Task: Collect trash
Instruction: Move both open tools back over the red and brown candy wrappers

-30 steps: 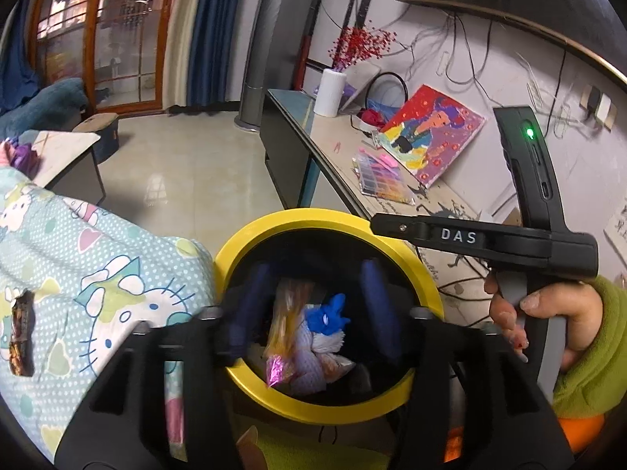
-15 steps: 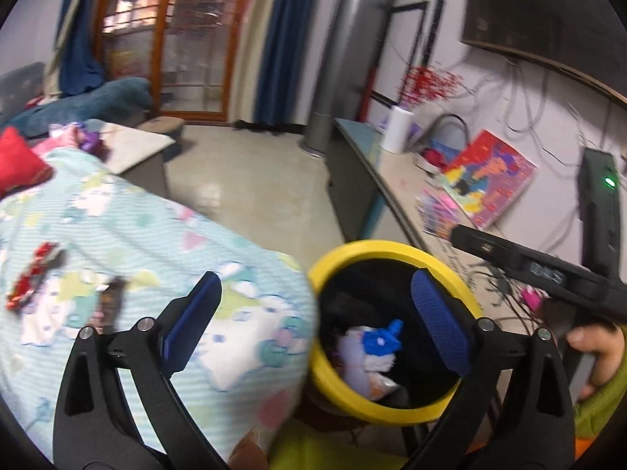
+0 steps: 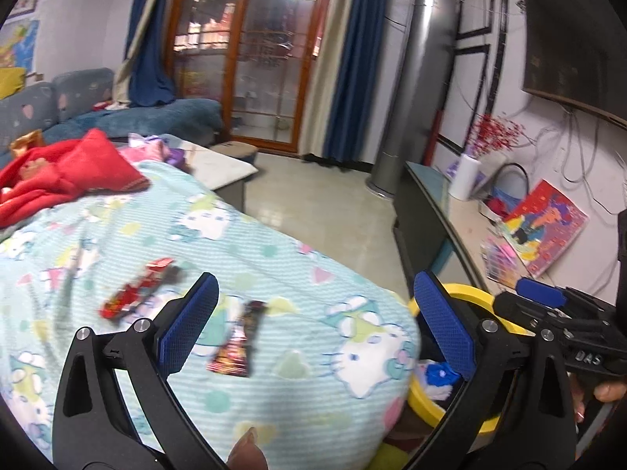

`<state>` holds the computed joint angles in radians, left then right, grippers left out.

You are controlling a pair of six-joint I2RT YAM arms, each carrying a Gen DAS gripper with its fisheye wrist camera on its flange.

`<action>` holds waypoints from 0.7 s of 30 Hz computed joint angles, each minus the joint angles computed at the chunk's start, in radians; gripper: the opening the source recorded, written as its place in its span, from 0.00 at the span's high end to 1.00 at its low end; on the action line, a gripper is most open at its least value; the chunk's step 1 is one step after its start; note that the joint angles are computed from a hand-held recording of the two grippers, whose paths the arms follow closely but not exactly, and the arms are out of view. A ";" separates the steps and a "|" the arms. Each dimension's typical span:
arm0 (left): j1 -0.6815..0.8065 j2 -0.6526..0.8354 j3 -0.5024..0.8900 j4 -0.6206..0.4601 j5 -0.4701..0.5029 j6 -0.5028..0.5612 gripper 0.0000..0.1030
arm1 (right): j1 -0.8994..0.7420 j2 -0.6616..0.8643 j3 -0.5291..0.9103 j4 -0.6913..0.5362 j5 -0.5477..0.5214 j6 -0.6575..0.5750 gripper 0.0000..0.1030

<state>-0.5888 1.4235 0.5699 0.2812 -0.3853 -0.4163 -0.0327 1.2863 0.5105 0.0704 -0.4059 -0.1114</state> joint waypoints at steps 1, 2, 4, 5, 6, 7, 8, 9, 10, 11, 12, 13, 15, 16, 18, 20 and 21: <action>0.013 -0.020 -0.014 -0.004 -0.007 -0.001 0.11 | 0.030 -0.005 0.003 -0.002 0.012 0.003 0.28; 0.029 -0.042 -0.028 -0.007 -0.011 -0.001 0.11 | 0.052 -0.012 0.001 -0.003 0.022 0.008 0.28; 0.057 -0.077 -0.049 -0.015 -0.008 0.000 0.11 | 0.096 -0.012 0.005 -0.003 0.040 0.018 0.28; 0.074 -0.095 -0.060 -0.019 -0.008 -0.001 0.11 | 0.127 -0.008 0.012 -0.008 0.052 0.024 0.28; 0.084 -0.107 -0.065 -0.023 -0.009 -0.004 0.11 | 0.142 -0.007 0.014 -0.009 0.058 0.026 0.28; 0.108 -0.128 -0.078 -0.026 0.003 -0.008 0.11 | 0.165 -0.006 0.016 -0.010 0.068 0.032 0.28; 0.121 -0.139 -0.084 -0.028 0.009 -0.010 0.11 | 0.196 -0.002 0.021 -0.011 0.080 0.039 0.28; 0.135 -0.151 -0.092 -0.030 0.013 -0.013 0.11 | 0.214 -0.003 0.021 -0.009 0.089 0.041 0.28; 0.155 -0.169 -0.103 -0.034 0.020 -0.015 0.11 | 0.243 0.002 0.025 -0.007 0.104 0.048 0.28; 0.173 -0.184 -0.112 -0.037 0.027 -0.016 0.11 | 0.265 0.004 0.029 -0.008 0.112 0.054 0.28; 0.178 -0.198 -0.119 -0.043 0.027 -0.018 0.11 | 0.282 0.008 0.033 -0.007 0.118 0.060 0.28; 0.198 -0.213 -0.128 -0.047 0.034 -0.018 0.11 | 0.301 0.011 0.036 -0.007 0.126 0.065 0.28; 0.224 -0.231 -0.137 -0.057 0.040 -0.013 0.11 | 0.344 0.026 0.048 -0.002 0.144 0.081 0.28; 0.235 -0.240 -0.141 -0.065 0.042 -0.012 0.11 | 0.368 0.037 0.059 -0.002 0.152 0.091 0.28; 0.260 -0.253 -0.149 -0.072 0.050 -0.010 0.11 | 0.405 0.049 0.067 0.004 0.168 0.102 0.28; 0.293 -0.262 -0.155 -0.084 0.062 -0.004 0.11 | 0.442 0.067 0.081 0.006 0.184 0.110 0.28; 0.310 -0.266 -0.159 -0.088 0.068 0.001 0.11 | 0.454 0.080 0.088 0.011 0.189 0.113 0.28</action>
